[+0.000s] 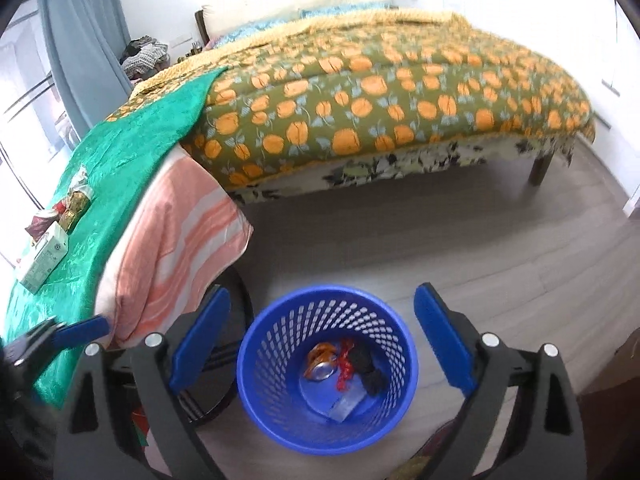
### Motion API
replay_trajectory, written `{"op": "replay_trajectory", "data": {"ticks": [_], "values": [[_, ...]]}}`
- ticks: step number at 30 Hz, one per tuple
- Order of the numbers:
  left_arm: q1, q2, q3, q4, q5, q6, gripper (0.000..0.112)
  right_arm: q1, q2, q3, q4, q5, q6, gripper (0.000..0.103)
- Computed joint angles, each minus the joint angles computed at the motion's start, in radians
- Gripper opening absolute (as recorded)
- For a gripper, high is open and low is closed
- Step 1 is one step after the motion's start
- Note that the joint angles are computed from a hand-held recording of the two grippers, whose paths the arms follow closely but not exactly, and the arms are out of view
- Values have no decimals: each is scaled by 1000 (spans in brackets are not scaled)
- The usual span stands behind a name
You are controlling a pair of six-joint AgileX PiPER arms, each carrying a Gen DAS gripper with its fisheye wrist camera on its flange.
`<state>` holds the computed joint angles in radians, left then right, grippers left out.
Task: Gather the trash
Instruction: 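Move both tools back over the remaining trash on the green cloth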
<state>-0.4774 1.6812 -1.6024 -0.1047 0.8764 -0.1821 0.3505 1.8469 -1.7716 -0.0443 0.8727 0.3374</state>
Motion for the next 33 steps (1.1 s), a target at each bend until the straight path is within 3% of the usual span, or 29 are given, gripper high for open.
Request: {"op": "replay_trajectory", "data": {"ticks": [8,16,20,25,30,33], "values": [[174,-328,316,15,34,127,89,226,6,-52,-184,-40,70,91],[603,-521,450,-139,123,479,92,445,150,-277,-148,-6,91,91],[817,-511,445,-253,175,649,93,514,300,-504,-112,84,61,91],[954,-452,399,-342,221,788,94,546,438,-712,-84,195,40,91],[977,-323,247,-385,266,891,95,571,566,-925,-103,311,20,91],[925,-218,111,-361,289,917,97,574,565,-921,-111,310,16,91]]}}
